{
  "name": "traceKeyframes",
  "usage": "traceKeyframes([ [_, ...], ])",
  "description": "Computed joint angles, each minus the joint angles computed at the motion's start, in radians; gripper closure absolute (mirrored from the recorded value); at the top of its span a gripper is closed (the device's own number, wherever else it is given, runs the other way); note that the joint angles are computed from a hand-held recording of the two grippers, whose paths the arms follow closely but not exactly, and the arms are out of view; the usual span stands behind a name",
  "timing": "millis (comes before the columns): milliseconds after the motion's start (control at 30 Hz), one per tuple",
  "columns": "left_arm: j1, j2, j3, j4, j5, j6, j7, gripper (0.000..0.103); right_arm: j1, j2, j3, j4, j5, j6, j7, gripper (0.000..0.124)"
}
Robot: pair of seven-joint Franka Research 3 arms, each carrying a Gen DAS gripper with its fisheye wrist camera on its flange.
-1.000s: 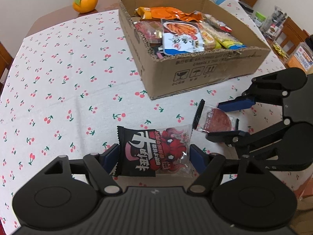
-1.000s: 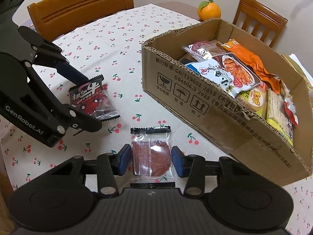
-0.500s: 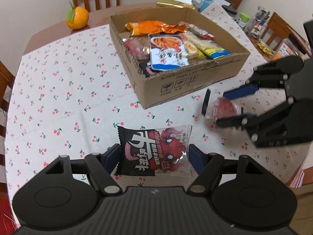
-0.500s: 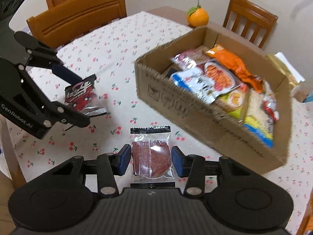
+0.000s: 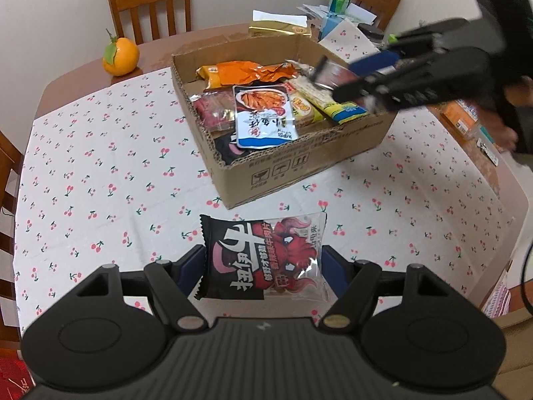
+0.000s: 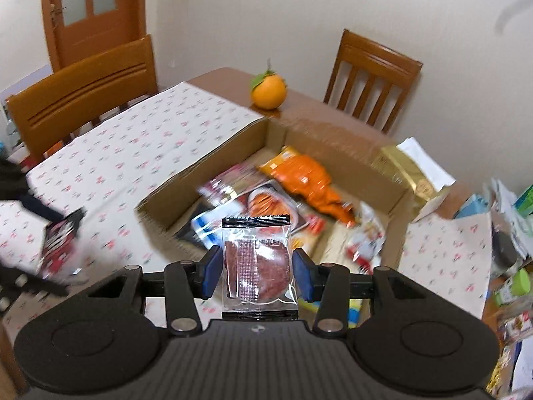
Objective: Organize snacks
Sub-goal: 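Carry both packs over the box and open both tools to drop them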
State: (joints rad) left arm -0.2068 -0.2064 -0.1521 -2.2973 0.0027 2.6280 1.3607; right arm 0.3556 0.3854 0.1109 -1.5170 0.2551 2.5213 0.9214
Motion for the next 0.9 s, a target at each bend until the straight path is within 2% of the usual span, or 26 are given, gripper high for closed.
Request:
traceKeyframes([
  [133, 0.002, 0.011, -0.008, 0.014, 0.011, 0.007, -0.024, 0.03, 0.023, 0.067, -0.022, 0.07, -0.059, 0.027, 0.016, 0.073],
  [300, 0.006, 0.025, -0.015, 0.037, 0.036, 0.009, -0.05, 0.03, 0.023, 0.11, -0.02, 0.113, -0.068, 0.014, 0.033, 0.069],
  [333, 0.007, 0.028, -0.017, 0.043, 0.042, 0.007, -0.056, 0.03, 0.019, 0.11, -0.017, 0.109, -0.061, 0.017, 0.034, 0.061],
  [367, 0.008, 0.031, -0.018, 0.047, 0.048, 0.008, -0.06, 0.03, 0.018, 0.104, -0.015, 0.098, -0.056, 0.024, 0.036, 0.046],
  [433, 0.009, 0.036, -0.02, 0.058, 0.059, 0.007, -0.066, 0.03, 0.01, 0.086, -0.005, 0.063, -0.035, 0.051, 0.032, 0.027],
  [467, 0.011, 0.039, -0.022, 0.064, 0.068, 0.006, -0.072, 0.03, 0.003, 0.074, 0.001, 0.045, -0.022, 0.062, 0.023, 0.022],
  [600, 0.016, 0.058, -0.026, 0.094, 0.095, 0.009, -0.093, 0.03, -0.005, 0.037, 0.003, -0.001, 0.007, 0.061, 0.03, 0.021],
  [900, 0.038, 0.165, -0.031, 0.236, 0.18, 0.024, -0.127, 0.03, -0.02, -0.071, -0.019, -0.152, 0.042, 0.081, 0.185, 0.021],
])
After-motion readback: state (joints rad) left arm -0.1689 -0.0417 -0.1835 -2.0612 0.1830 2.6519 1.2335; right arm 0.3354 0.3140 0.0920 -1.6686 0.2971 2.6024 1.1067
